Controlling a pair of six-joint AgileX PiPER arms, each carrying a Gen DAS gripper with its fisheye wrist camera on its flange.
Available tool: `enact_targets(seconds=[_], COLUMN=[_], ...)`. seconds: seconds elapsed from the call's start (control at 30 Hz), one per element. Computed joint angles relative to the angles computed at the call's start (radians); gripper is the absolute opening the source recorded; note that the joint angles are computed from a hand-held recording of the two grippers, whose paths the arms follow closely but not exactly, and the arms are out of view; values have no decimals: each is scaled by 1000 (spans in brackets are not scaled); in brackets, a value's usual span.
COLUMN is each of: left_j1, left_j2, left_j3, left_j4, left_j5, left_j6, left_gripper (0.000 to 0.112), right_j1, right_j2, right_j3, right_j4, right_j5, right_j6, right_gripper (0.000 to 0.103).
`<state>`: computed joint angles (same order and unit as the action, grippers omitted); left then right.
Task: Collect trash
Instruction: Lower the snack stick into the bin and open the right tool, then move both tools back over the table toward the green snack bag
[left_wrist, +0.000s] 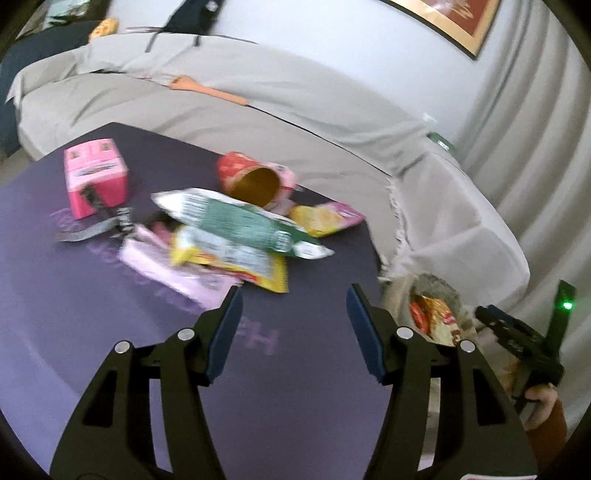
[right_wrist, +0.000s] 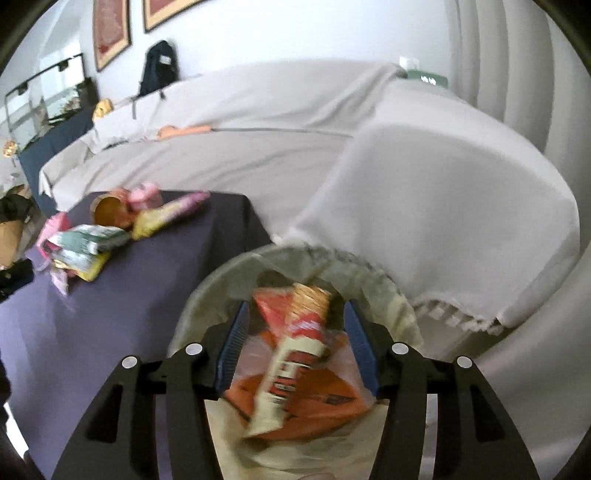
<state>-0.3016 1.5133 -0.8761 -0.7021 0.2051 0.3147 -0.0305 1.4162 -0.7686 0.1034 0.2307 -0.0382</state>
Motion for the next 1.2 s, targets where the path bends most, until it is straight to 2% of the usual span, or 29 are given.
enact_targets(seconds=[0.1,0.2,0.37,0.57,0.67,0.77,0.93,1.07,1.2], left_j1=[74,132,225,352,412,464,549,598,628], left_j2=[-25,-34,-39,-24,-12,-4,10,16,37], left_j3=[31,49,76,89,83,78,72,74,66], left_j4=[-59,-35,-93,-265,-312,-344,-409,-442,-443], left_j5=[14,28,60,108,136,166,224,259,275], left_j6=[68,55,164,400,476,533,630,678,694], left_gripper=[56,59,59,59,59,59,59,59,59], right_j1=[94,173,289,406,461,514,531,534,523], right_j2=[-13,15,93,236,298,386,555,715,718], right_j3=[-24,-61,-123,-257,-332,-466,-736,-976,-957], right_j4=[-195,-311,-408,-397,-446,-525,-442,-361,-308], right_j5=[7,13,-6,27,33,74,161,318,287], right_j6=[216,358,492,520,574,630,541,443,422], right_gripper=[51,51,51,51,51,54,56,57,60])
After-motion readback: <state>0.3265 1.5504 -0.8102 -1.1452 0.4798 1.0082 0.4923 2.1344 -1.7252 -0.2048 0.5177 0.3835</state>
